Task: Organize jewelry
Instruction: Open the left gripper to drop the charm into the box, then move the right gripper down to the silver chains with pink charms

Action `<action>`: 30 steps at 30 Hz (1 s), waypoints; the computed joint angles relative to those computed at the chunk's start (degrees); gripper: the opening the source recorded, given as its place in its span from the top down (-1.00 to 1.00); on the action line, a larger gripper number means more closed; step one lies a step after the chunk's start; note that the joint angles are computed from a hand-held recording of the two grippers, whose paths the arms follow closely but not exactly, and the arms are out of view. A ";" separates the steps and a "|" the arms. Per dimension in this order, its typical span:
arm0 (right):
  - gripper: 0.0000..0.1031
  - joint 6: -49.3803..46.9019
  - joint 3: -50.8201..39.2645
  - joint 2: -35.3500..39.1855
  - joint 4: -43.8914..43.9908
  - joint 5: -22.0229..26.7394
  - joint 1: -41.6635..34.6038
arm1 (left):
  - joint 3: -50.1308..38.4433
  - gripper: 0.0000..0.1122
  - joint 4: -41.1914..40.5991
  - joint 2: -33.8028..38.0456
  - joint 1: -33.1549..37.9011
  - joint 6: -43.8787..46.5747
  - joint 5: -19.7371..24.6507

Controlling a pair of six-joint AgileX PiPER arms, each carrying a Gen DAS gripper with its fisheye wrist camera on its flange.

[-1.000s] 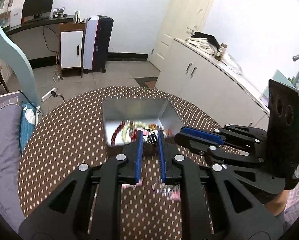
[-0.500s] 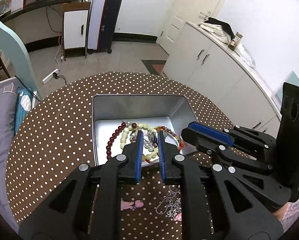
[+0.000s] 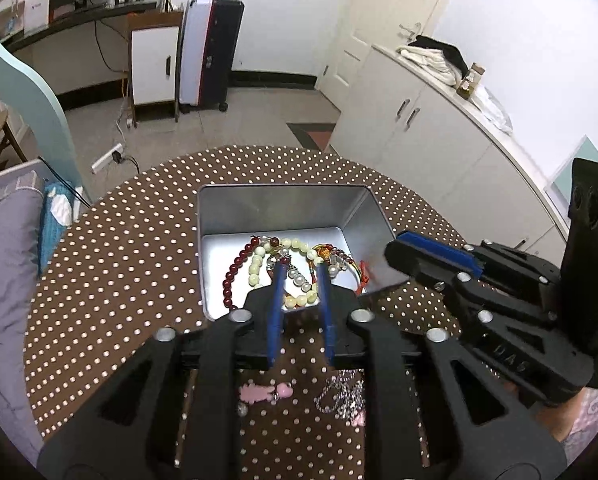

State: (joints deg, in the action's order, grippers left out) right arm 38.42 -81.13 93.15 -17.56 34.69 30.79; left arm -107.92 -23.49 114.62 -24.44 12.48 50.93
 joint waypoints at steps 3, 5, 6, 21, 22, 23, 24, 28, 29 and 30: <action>0.65 5.01 2.37 -3.14 -5.88 0.64 2.80 | 10.06 -0.08 -0.13 -7.04 0.05 1.37 -7.60; 0.65 8.80 3.99 -4.90 -10.09 1.29 5.10 | 13.67 -0.08 1.07 -9.96 -0.22 1.55 -9.41; 0.65 10.62 4.80 -5.58 -12.10 1.67 6.16 | 16.80 -0.08 1.36 -12.27 -0.35 1.69 -11.35; 0.51 28.06 15.80 -8.86 -22.65 5.92 18.57 | 44.20 -0.08 4.64 -28.96 -0.89 0.79 -24.10; 0.50 28.66 16.56 -8.69 -22.27 5.68 18.92 | 45.42 -0.08 3.73 -29.29 -0.66 1.58 -24.37; 0.50 29.21 17.23 -8.53 -21.99 5.49 19.30 | 46.50 -0.08 2.90 -29.39 -0.39 2.24 -24.47; 0.50 29.95 17.73 -8.45 -21.90 5.54 19.93 | 47.21 -0.08 2.94 -29.40 -0.39 2.16 -24.73; 0.48 30.78 18.82 -7.19 -20.51 4.99 21.19 | 50.35 -0.08 5.73 -29.56 -0.93 -0.23 -26.46; 0.48 30.54 18.68 -6.65 -20.13 4.81 21.40 | 50.74 -0.08 6.37 -29.39 -0.95 -0.87 -26.84; 0.48 30.20 18.09 -6.16 -19.83 4.98 21.56 | 50.62 -0.08 7.06 -29.04 -1.02 -1.81 -27.00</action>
State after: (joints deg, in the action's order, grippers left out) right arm 68.62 -63.04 86.99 -37.40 39.67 52.36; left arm -57.31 -16.43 85.58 -25.46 10.68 23.93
